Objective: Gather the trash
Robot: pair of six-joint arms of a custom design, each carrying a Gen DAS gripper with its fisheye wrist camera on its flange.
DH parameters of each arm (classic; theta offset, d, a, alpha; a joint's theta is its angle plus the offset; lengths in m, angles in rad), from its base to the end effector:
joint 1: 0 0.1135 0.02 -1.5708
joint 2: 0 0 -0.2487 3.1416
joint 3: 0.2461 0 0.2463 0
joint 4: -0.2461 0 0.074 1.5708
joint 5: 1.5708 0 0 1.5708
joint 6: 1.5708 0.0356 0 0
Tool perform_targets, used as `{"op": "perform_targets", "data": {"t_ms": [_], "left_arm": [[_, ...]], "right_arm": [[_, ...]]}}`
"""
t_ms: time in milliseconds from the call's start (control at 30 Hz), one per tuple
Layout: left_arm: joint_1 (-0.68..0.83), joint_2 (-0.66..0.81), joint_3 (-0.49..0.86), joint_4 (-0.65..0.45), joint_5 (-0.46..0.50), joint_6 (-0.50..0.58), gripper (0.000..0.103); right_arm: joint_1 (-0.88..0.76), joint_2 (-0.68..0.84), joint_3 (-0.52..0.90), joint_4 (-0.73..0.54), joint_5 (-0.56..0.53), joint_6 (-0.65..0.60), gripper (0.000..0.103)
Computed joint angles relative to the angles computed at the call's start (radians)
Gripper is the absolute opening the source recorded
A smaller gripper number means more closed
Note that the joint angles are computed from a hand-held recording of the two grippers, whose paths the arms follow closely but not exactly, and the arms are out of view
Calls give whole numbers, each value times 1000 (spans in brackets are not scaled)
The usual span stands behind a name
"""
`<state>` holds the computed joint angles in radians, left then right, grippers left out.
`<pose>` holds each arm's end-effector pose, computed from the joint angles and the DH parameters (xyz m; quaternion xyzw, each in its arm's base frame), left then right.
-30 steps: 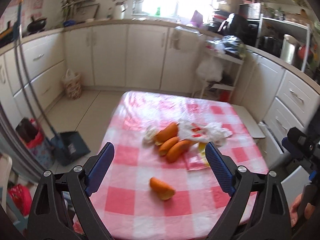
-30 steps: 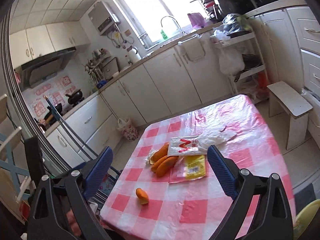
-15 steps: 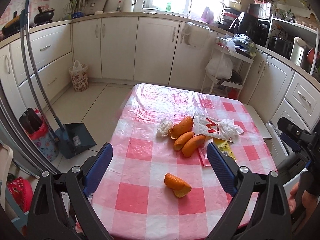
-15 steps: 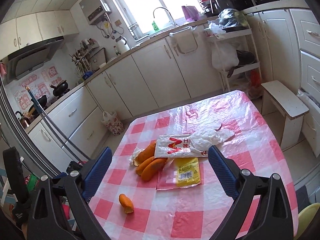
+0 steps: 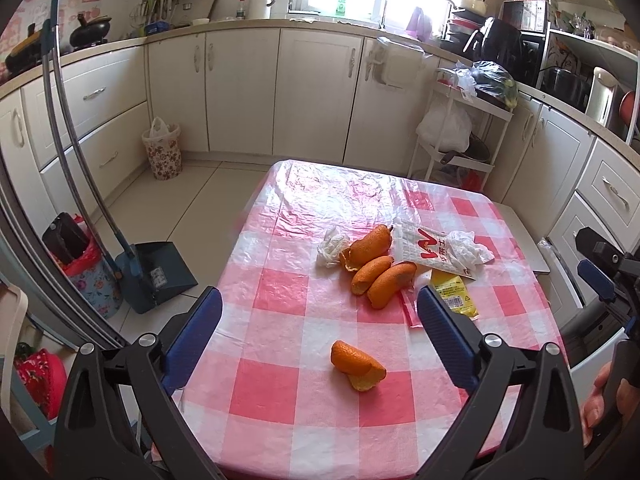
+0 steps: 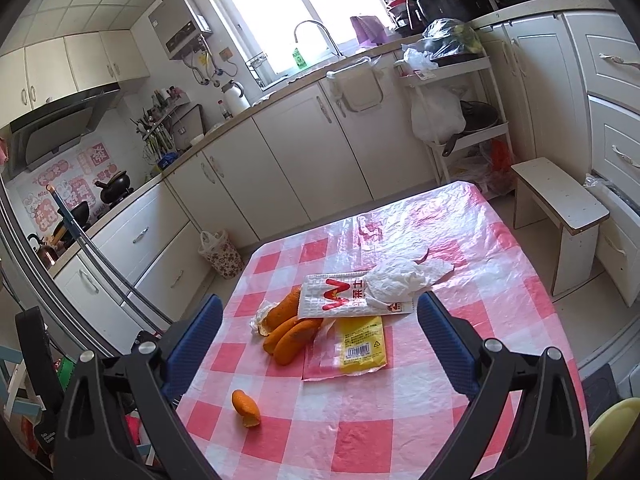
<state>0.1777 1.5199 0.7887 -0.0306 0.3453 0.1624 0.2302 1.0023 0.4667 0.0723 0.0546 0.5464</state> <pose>0.3004 0.0417 0.1728 0.0607 0.9061 -0.0900 0.4088 0.2148 0.0483 0.2038 0.1480 0.8374 0.1775 0.4953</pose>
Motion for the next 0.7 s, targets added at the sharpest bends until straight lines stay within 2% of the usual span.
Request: {"op": "perform_targets", "data": {"t_ms": [700], "left_arm": [[7, 2, 1, -1, 6, -5, 95]], "right_arm": [[3, 6, 7, -8, 24, -16, 94]]}}
